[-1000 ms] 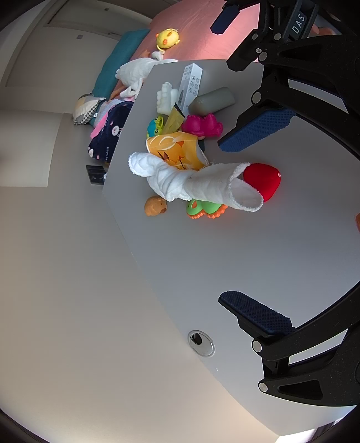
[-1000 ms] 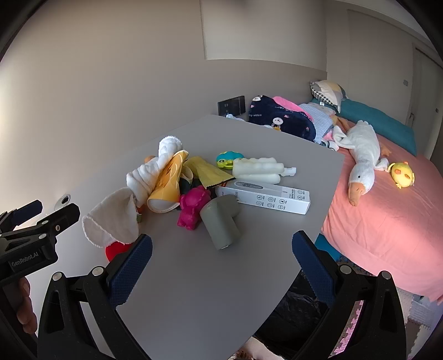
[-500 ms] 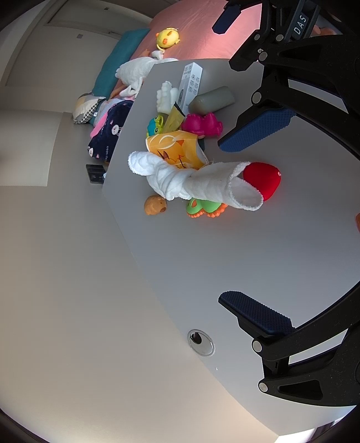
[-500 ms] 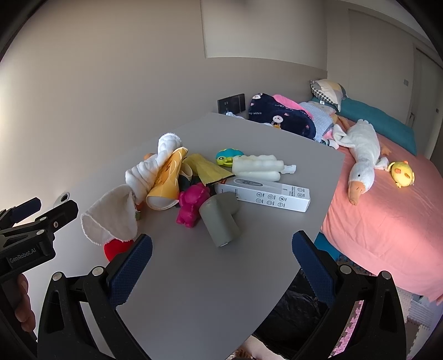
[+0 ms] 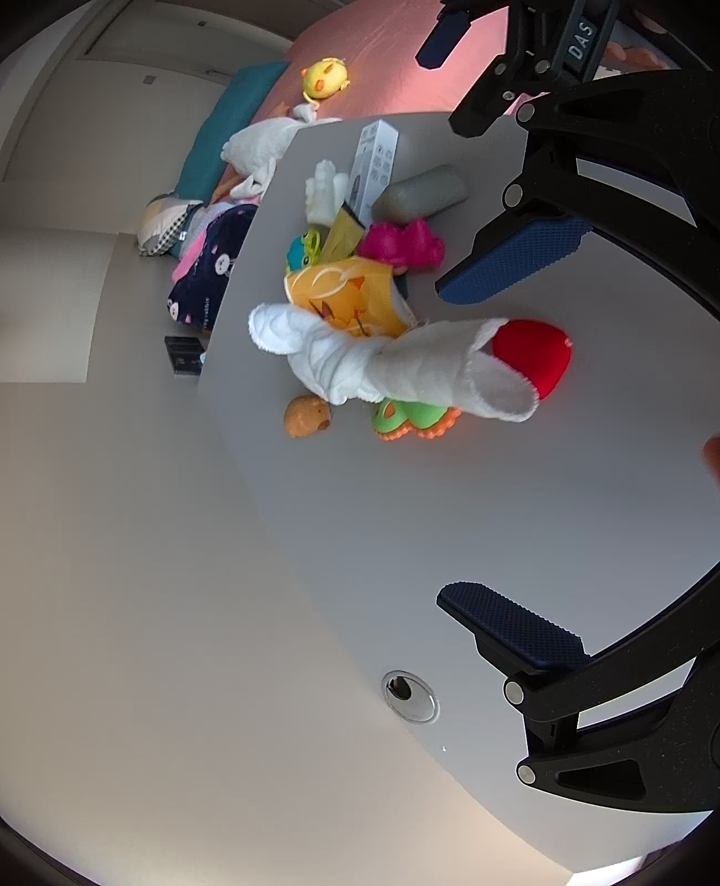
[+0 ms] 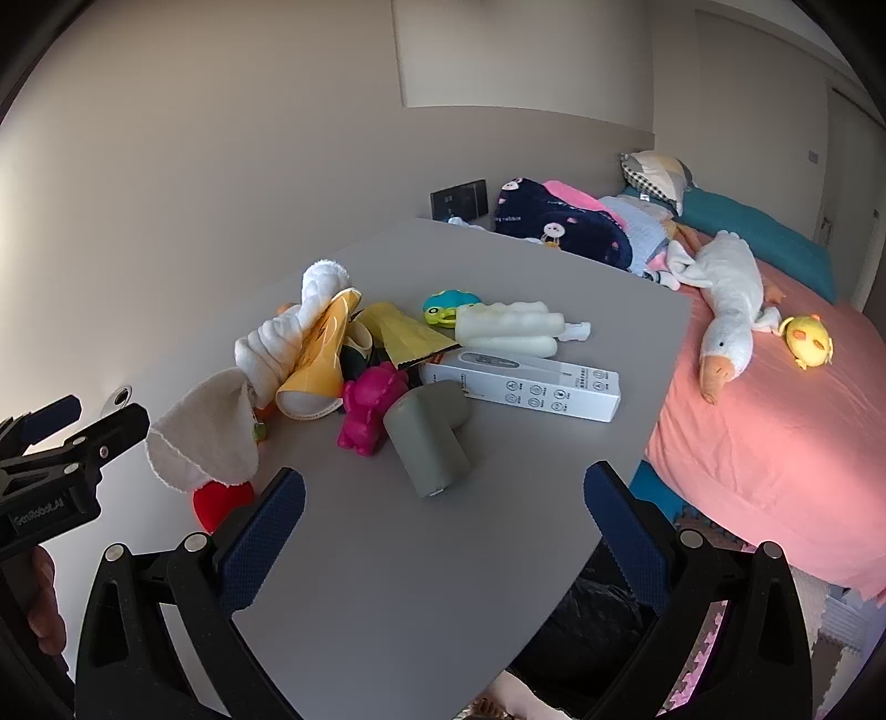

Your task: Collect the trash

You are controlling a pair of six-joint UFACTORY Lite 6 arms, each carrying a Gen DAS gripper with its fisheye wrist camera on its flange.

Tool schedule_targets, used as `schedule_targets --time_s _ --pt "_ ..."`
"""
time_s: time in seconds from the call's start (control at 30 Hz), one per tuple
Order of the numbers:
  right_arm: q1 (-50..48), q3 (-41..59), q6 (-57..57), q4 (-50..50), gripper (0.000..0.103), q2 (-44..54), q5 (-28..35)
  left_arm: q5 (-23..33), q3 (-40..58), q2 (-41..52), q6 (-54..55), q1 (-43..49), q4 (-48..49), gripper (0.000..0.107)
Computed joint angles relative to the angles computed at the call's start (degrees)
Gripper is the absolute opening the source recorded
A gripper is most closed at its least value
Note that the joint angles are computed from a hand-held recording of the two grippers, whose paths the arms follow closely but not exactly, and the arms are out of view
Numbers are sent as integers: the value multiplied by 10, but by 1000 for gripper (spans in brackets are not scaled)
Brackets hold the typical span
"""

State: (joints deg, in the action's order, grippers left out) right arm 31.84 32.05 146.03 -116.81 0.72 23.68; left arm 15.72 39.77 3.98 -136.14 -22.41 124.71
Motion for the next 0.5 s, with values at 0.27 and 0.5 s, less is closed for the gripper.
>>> schedule_targets --time_s 0.27,0.5 --pt "-33 55 45 -79 100 79 -10 -31 88 95 -68 29 79 96" --pt "-71 112 105 -168 97 154 -25 -66 175 180 -89 39 112 81"
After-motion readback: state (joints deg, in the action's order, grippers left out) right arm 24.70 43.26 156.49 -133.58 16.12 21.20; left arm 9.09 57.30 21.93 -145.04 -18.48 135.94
